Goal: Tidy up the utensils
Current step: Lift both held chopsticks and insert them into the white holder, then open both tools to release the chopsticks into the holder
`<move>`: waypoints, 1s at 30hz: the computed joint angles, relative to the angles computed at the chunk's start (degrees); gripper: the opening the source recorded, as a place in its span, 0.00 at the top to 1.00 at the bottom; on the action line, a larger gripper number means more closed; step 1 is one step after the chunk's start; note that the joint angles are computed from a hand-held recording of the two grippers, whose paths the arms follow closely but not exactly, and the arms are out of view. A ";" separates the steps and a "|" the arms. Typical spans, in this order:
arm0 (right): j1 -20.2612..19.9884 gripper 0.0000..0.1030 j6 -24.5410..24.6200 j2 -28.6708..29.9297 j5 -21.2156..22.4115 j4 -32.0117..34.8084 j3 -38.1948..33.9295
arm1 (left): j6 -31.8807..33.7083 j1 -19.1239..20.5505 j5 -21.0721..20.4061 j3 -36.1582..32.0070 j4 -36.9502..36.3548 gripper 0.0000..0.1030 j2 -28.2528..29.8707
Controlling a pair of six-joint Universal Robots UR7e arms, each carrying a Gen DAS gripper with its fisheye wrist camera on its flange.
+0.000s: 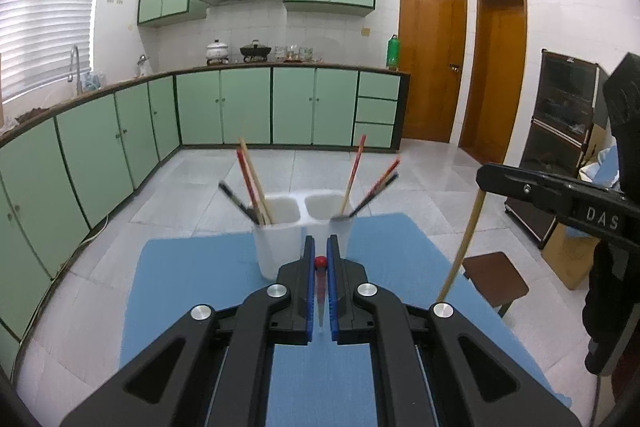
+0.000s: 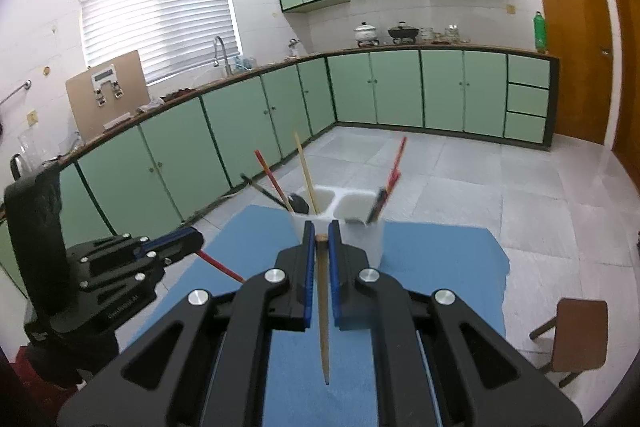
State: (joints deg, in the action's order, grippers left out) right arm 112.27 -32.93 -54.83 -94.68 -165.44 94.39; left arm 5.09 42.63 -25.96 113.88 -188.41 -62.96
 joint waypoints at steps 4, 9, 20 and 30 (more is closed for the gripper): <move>0.82 0.94 0.18 1.12 2.93 1.24 -4.45 | 7.66 -0.08 0.10 -4.06 -4.61 0.95 1.49; 2.23 0.94 0.64 5.74 3.51 0.18 -13.37 | 19.88 -0.06 -0.75 -11.69 -13.07 0.95 4.46; 1.82 0.94 0.06 19.26 1.37 -0.49 -31.49 | 28.70 4.79 -2.87 -23.86 -15.08 0.95 10.54; 0.89 0.91 -3.62 24.78 -3.03 0.27 -34.07 | 19.68 10.14 -5.94 -25.47 -3.74 0.94 11.57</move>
